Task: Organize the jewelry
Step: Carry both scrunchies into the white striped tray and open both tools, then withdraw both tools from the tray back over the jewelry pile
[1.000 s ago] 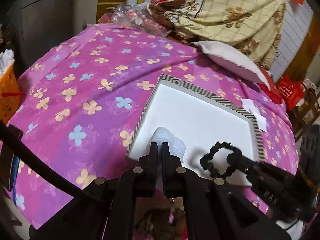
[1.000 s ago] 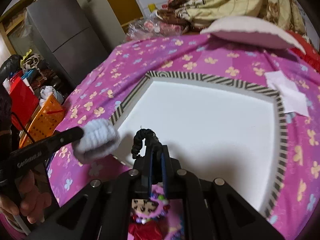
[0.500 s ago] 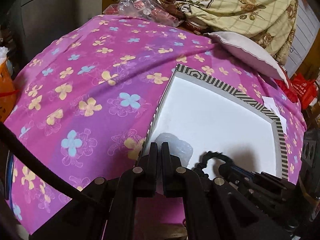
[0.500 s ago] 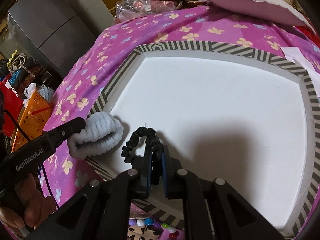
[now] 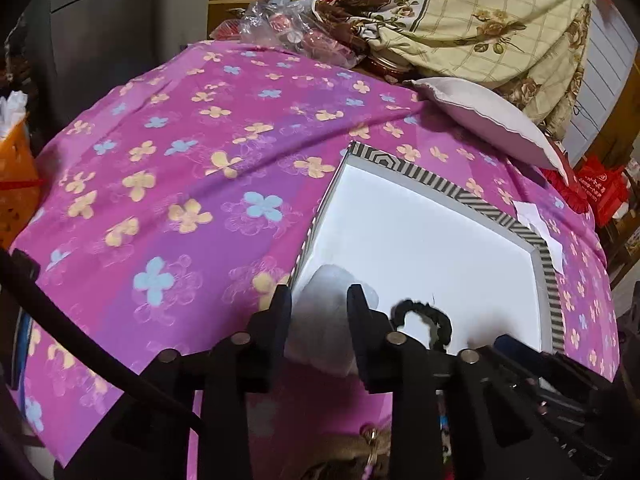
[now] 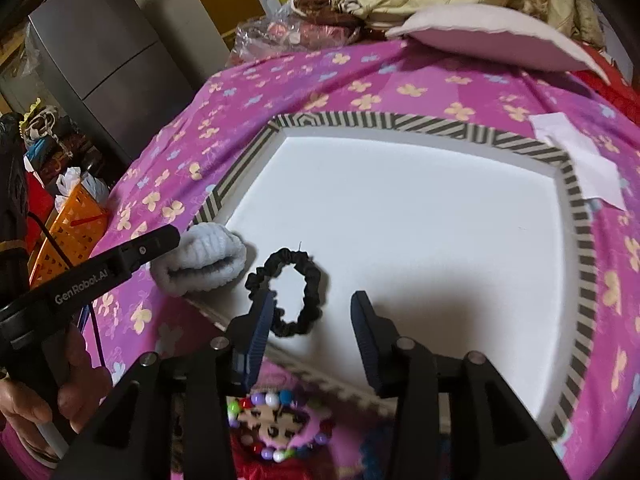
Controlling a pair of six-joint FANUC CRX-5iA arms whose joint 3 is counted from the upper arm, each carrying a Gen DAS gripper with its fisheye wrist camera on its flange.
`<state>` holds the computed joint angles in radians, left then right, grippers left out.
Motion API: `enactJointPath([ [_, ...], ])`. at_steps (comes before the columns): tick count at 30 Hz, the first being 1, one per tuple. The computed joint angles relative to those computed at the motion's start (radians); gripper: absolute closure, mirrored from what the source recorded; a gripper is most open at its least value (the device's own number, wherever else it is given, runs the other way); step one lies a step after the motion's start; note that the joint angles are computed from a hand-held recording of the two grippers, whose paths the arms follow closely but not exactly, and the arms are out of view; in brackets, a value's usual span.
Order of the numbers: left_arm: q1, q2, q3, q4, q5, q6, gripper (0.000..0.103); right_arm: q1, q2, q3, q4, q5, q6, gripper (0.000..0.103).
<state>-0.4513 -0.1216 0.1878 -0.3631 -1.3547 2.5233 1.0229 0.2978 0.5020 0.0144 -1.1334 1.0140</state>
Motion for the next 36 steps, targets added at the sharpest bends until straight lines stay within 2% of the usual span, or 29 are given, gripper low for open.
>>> enactJointPath([
  [8, -0.142, -0.002, 0.047, -0.107, -0.133, 0.064, 0.051, 0.063, -0.124, -0.159, 0.12, 0.059, -0.084, 0.054],
  [12, -0.207, -0.003, 0.058, -0.145, -0.172, 0.098, 0.051, 0.101, -0.198, -0.259, 0.204, 0.098, -0.159, 0.047],
  [18, -0.335, 0.012, 0.101, -0.25, -0.261, 0.144, 0.051, 0.135, -0.278, -0.347, 0.256, 0.115, -0.217, 0.046],
  [28, -0.465, 0.034, 0.149, -0.333, -0.336, 0.199, 0.051, 0.179, -0.371, -0.437, 0.298, 0.105, -0.284, 0.046],
  [36, -0.519, 0.051, 0.173, -0.345, -0.372, 0.227, 0.051, 0.226, -0.433, -0.508, 0.354, 0.117, -0.319, 0.046],
])
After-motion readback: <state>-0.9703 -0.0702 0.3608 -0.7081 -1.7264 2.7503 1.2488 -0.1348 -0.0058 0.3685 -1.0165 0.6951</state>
